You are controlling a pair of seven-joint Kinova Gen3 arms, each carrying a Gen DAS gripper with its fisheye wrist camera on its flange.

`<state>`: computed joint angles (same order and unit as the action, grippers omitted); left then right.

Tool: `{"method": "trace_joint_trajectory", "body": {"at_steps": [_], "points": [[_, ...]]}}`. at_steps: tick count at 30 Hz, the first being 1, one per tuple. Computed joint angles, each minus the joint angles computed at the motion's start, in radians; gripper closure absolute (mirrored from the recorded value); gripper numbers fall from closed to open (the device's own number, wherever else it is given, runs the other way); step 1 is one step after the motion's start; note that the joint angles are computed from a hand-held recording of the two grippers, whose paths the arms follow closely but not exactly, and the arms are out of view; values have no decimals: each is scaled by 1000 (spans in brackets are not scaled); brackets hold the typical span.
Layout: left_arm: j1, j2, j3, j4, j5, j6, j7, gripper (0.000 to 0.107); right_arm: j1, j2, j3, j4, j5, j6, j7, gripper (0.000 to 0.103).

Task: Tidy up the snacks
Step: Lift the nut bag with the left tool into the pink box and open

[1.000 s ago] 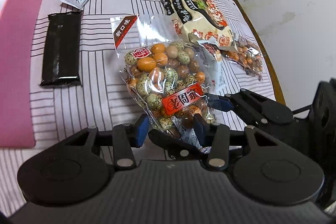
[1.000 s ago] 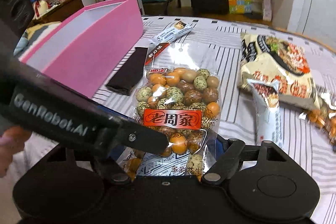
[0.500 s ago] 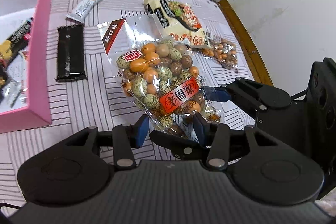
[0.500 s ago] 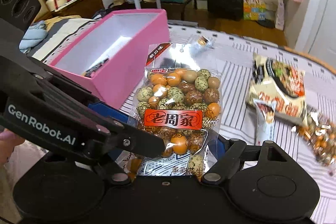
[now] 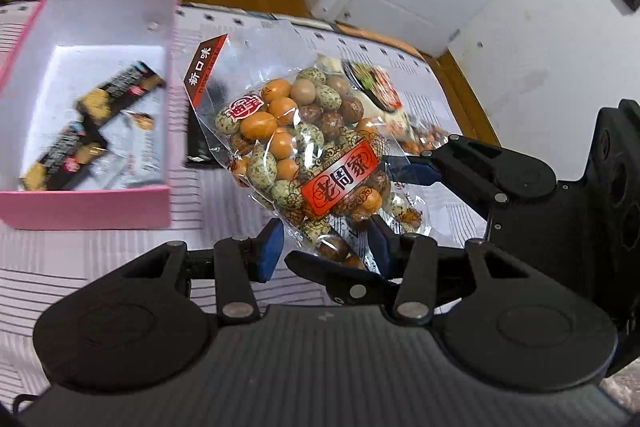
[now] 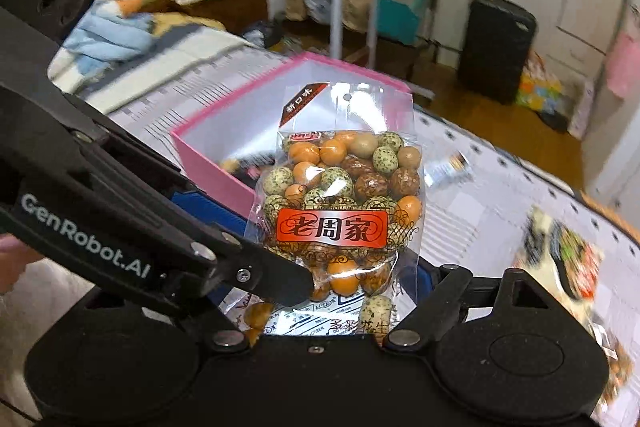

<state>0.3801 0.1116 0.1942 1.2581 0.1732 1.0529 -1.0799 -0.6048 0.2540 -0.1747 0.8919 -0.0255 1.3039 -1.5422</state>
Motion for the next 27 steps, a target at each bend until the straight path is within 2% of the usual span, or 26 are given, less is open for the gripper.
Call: {"method": "trace_joint_trajectory", "body": {"at_steps": [6,11,15,19,21,23,27], "points": [[-45,-71,-27,75,-11,-49,29,63,8,84,-15,-119,-64,2,86,14],[-80,-62,-41,80,-33,-69,56,62,10,180,-13,-232,-117,10,147,14],[-122,-45,-63,108,-20,-111,63,61,-3,249,-10,-275,-132,-46,210,15],[-156,-6,-82,134,-10,-154,99,60,-31,331,16,-348,-130,-56,184,15],[-156,37,-87,106,-31,-128,156,60,-45,382,24,-416,-125,-22,176,15],[-143,59,-94,92,-86,-112,198,60,-46,408,21,-430,-136,-33,176,15],[-163,73,-102,108,-96,-125,198,58,-58,483,31,-533,-150,11,146,15]]}}
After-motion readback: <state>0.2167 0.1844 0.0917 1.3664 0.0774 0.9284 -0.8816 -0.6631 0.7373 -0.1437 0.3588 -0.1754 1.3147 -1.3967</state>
